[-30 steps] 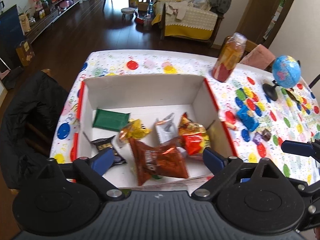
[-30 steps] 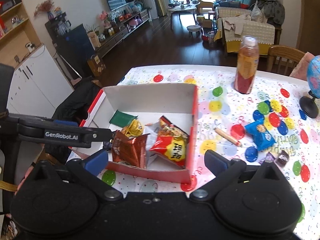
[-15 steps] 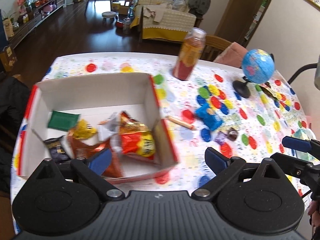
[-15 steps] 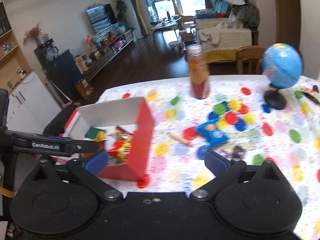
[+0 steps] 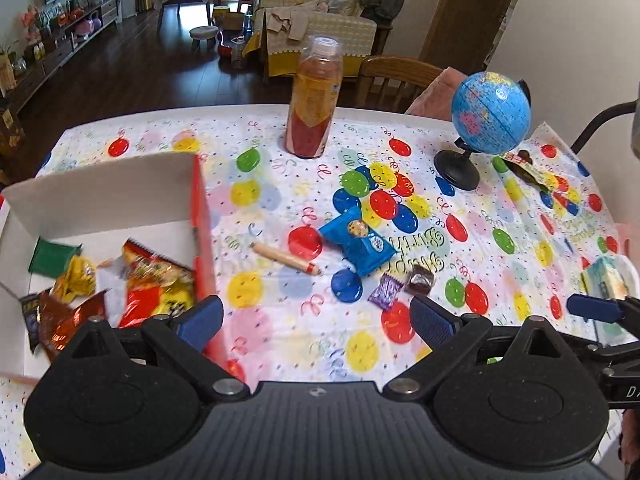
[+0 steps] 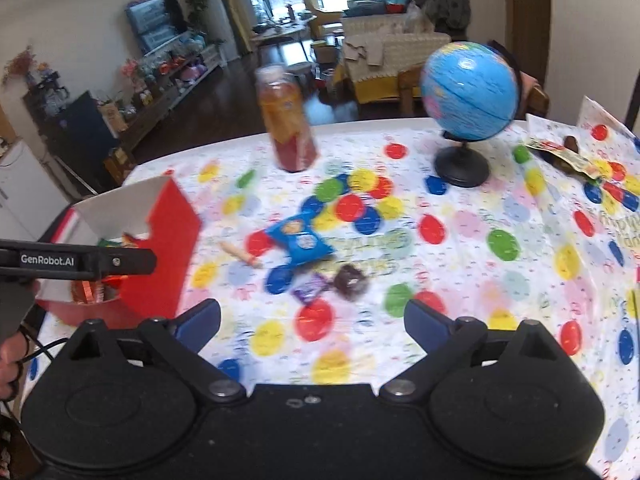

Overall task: Organize snacks
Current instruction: 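Move both tools back toward the blue cookie packet and chocolate square, then grasp the blue cookie packet with the left tool while the right tool grasps the brown chocolate square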

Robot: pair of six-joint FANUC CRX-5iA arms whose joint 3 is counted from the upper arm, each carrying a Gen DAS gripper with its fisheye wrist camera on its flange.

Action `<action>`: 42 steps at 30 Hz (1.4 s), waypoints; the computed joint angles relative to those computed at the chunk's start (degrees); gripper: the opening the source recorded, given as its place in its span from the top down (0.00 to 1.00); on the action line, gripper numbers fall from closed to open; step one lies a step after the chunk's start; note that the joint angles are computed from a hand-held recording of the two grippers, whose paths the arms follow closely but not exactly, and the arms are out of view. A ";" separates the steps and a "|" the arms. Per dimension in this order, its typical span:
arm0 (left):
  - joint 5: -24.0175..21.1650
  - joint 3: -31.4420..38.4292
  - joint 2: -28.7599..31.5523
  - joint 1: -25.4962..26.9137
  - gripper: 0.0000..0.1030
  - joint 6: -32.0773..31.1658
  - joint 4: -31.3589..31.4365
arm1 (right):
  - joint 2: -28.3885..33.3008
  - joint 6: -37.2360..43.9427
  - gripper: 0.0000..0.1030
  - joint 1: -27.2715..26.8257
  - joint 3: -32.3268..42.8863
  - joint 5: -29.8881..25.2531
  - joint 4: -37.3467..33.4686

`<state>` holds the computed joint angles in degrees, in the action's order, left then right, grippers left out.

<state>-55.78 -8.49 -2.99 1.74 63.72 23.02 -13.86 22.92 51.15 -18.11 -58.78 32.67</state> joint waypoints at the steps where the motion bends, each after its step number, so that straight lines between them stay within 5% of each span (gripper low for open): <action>1: 0.58 0.77 0.73 -1.06 0.03 1.14 -1.13 | 0.02 0.77 0.06 -0.89 -0.12 0.33 -0.16; 6: 1.43 6.38 6.02 -5.92 0.03 7.15 -7.60 | 0.90 6.52 0.09 -5.01 0.09 2.48 -2.81; 16: -5.26 20.38 18.35 -10.60 0.03 20.81 -15.98 | 6.57 22.25 0.23 -11.83 4.23 6.06 -11.29; 30: -15.06 34.98 32.62 -12.08 0.03 26.85 -14.61 | 17.62 43.21 0.41 -19.48 14.40 4.30 -28.77; 42: -20.12 41.18 38.65 -12.85 0.09 30.12 -13.75 | 21.23 45.66 0.51 -20.84 16.91 3.95 -30.92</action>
